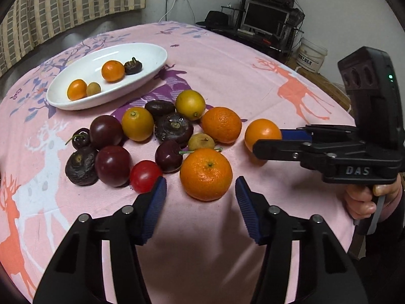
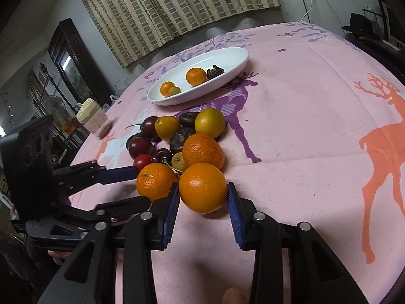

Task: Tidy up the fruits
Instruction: 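Grasp mandarin with right tool while left tool grasps another mandarin, both released onto plate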

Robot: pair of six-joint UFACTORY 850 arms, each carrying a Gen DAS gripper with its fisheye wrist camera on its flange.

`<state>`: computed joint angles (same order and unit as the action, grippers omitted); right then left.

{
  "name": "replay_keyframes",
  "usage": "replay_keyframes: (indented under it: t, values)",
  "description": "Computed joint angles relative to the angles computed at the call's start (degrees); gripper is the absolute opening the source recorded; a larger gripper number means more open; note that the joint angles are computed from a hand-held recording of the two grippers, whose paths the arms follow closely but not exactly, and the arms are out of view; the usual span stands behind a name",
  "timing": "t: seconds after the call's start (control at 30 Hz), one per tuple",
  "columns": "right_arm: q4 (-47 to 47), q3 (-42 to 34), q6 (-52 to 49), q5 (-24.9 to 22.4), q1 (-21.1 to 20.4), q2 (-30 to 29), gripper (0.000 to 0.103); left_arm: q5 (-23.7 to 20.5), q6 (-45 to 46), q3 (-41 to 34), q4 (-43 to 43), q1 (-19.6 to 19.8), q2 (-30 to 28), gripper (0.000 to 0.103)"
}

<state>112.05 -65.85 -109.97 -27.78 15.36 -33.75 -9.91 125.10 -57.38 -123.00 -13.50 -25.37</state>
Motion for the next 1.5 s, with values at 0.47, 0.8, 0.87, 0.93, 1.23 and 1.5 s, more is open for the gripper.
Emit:
replay_keyframes:
  t: [0.47,0.8,0.87,0.93,1.23,1.5]
  values:
    - [1.2,0.7,-1.4,-3.7,-0.9,0.0,0.038,2.1,-23.4,-3.7,22.1,-0.8,-3.0,0.044]
    - [0.1,-8.3,-2.6,2.6,1.6,-1.1,0.038,-2.2,-22.5,-6.7,22.0,6.4,0.4,0.044]
    - [-6.3,-13.9,4.4,4.4,2.2,-3.3,0.038,0.5,-34.5,-11.6,32.4,7.9,-2.0,0.044]
    - [-18.3,-22.4,16.4,7.0,3.1,-7.6,0.038,0.3,-46.4,-17.0,42.5,9.9,-5.5,0.044]
    - [-72.2,-57.4,69.6,4.8,6.2,-29.5,0.038,-3.5,-100.4,-39.7,92.2,14.3,-21.9,0.044]
    - [-74.5,-57.0,72.1,4.4,6.4,-29.0,0.043,-1.5,-117.8,-39.7,109.4,13.2,-21.9,0.072]
